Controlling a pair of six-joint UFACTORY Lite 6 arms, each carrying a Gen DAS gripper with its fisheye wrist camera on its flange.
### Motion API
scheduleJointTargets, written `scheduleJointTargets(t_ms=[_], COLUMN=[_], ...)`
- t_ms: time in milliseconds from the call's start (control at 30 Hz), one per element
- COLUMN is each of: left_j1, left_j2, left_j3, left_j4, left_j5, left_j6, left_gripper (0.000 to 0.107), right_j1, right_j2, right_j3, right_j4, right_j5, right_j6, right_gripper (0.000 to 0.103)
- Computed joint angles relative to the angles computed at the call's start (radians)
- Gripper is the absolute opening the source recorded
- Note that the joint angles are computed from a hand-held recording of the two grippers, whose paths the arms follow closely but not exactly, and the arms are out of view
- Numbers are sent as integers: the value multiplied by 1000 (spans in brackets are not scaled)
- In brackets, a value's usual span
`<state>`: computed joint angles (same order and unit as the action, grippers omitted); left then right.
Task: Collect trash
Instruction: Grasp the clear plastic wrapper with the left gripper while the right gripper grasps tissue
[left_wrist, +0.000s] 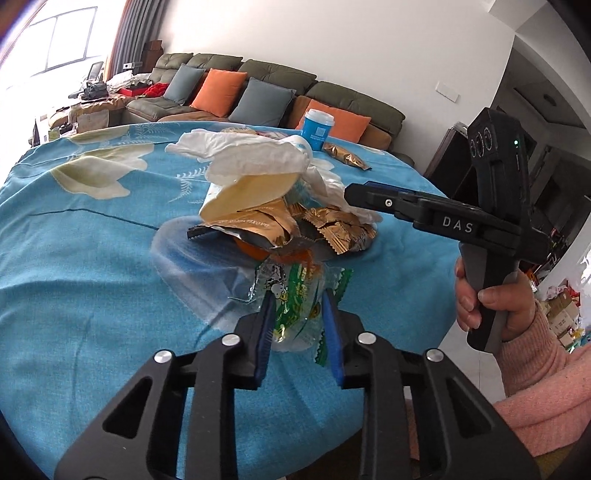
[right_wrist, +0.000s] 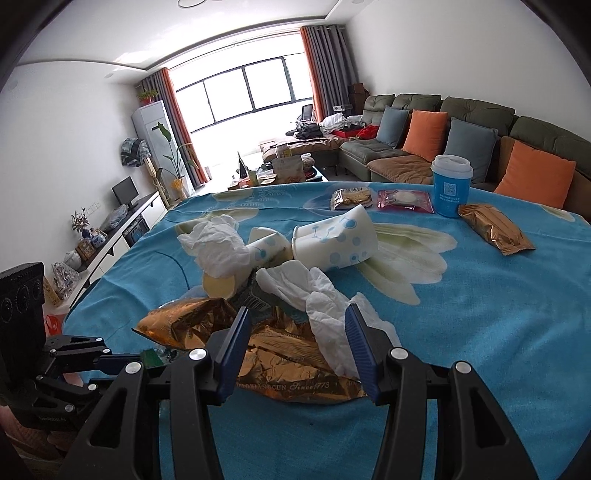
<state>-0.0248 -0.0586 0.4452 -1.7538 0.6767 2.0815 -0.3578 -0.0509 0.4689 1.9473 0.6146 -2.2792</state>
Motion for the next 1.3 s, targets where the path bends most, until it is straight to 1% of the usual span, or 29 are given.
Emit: scheduleJointTargets(t_ms=[33,167,300,367,433,467,600,667,867,1033,1300], left_j1=[7,37,85,116,158,178,242,278,397,493,642], left_j2=[2,-20,-58,-80,-96,-105,-155,-189,-220,-238,-278], left_j3=[-1,-19,-48,-64,-76,-82,-106,-118,-121,-108,-98], left_j4=[5,27,66,90,126,141,183,207,249,292,357], left_j5=[8,18,36,47,68,75,95,109,160,201,267], left_j6=[1,7,3,-2,-12,-15,-35,-54,-56,-71,-90], left_gripper=[15,11,10,9,9,9,9,9,9,9,9], right_j1=[8,7,-10,-17,-28,-35,-68,-79,-102,-111,1], right_j2=[2,37,75,95,110,123,117,93,11,-77,-199], right_j3=[-3,10,36,49,62,75,82,74,61,43,32], right_j4=[20,68,80,87,76,62,18,3,-69,-145,-219], right_j5=[-14,-31,-45,-51,-48,-46,-22,-12,18,67,105], right_j6=[-18,-58,-58,-62,-51,-38,6,20,102,184,299], right_gripper=[50,49,44,39,21,18,14,14,13,13,13])
